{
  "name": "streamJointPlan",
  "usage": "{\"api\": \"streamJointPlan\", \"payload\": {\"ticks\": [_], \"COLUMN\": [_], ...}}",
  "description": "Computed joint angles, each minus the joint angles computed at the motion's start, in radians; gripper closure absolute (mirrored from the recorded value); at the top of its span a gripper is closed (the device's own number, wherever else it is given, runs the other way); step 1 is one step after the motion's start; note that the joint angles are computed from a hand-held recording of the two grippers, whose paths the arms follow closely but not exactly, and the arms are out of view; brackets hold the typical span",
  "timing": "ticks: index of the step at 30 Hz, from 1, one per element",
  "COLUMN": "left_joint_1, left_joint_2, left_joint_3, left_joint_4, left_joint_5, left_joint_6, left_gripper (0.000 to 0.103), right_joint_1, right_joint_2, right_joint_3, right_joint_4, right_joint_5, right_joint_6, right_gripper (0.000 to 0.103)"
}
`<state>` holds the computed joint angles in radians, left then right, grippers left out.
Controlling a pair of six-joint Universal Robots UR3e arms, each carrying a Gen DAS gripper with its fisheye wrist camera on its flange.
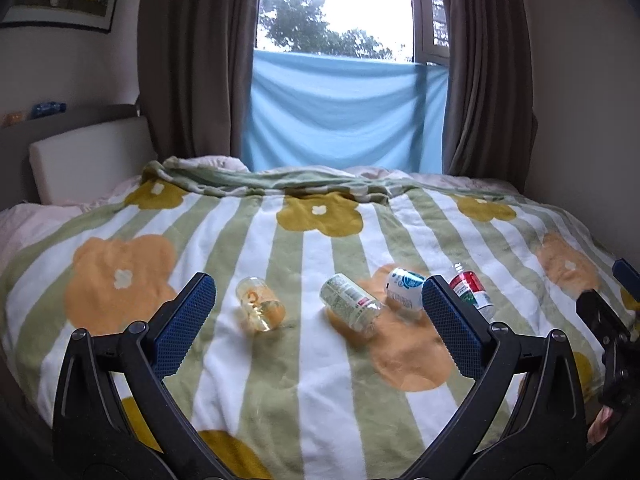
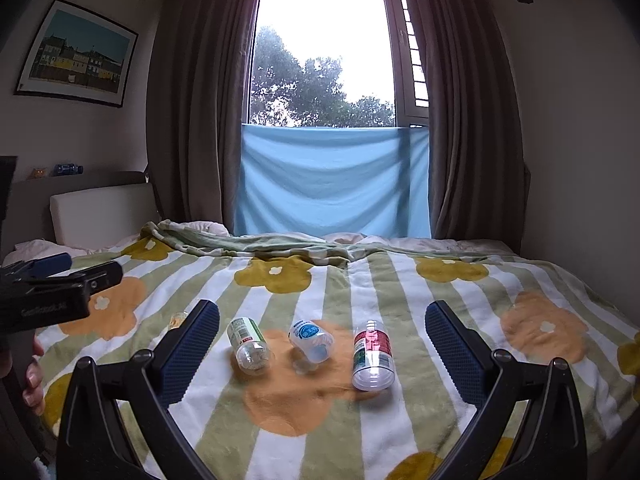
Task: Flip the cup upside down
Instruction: 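Move the left gripper to the green-labeled clear cup and close on it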
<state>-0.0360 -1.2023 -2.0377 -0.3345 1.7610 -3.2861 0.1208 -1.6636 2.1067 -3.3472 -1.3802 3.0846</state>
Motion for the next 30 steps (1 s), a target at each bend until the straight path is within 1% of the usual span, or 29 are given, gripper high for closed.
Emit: {"api": "streamJointPlan", "payload": {"ticks": [2,5,8,13,17,19,24,26,28,29,30], "left_joint_1": [0.015,0.021,0.023,0.039,0.071,0.073,0.090,0.085,0.084,0.085,0.088], "left_joint_2": [-0.091,-0.252,-0.430,-0.727,-0.915,-0.986,-1.137,-1.197,-1.236,-1.251,-1.261], "left_joint_3": [0.053,0.162,0.319,0.648,0.903,0.994,1.192,1.280,1.337,1.361,1.371], "left_joint_4": [-0.011,-0.040,-0.115,-0.332,-0.533,-0.584,-0.708,-0.771,-0.817,-0.840,-0.851], "left_joint_5": [-0.037,-0.062,-0.079,-0.114,-0.177,-0.175,-0.227,-0.231,-0.238,-0.252,-0.270], "left_joint_6": [0.006,0.011,0.015,-0.006,-0.037,-0.058,-0.082,-0.081,-0.084,-0.083,-0.083], "left_gripper": [0.000,0.000,0.000,0.000,0.000,0.000,0.000,0.001,0.008,0.010,0.014], "right_joint_1": [-0.010,-0.026,-0.059,-0.096,-0.136,-0.152,-0.184,-0.190,-0.196,-0.199,-0.204], "right_joint_2": [0.026,0.066,0.098,0.153,0.182,0.196,0.203,0.207,0.216,0.221,0.228], "right_joint_3": [0.014,0.031,0.055,0.059,0.067,0.067,0.075,0.081,0.079,0.078,0.075], "right_joint_4": [-0.024,-0.054,-0.086,-0.121,-0.144,-0.147,-0.129,-0.132,-0.128,-0.127,-0.126], "right_joint_5": [0.021,0.049,0.104,0.166,0.221,0.236,0.253,0.249,0.250,0.254,0.259], "right_joint_6": [-0.009,-0.022,-0.027,-0.044,-0.043,-0.041,-0.053,-0.062,-0.061,-0.058,-0.058], "right_gripper": [0.000,0.000,0.000,0.000,0.000,0.000,0.000,0.000,0.000,0.000,0.000]}}
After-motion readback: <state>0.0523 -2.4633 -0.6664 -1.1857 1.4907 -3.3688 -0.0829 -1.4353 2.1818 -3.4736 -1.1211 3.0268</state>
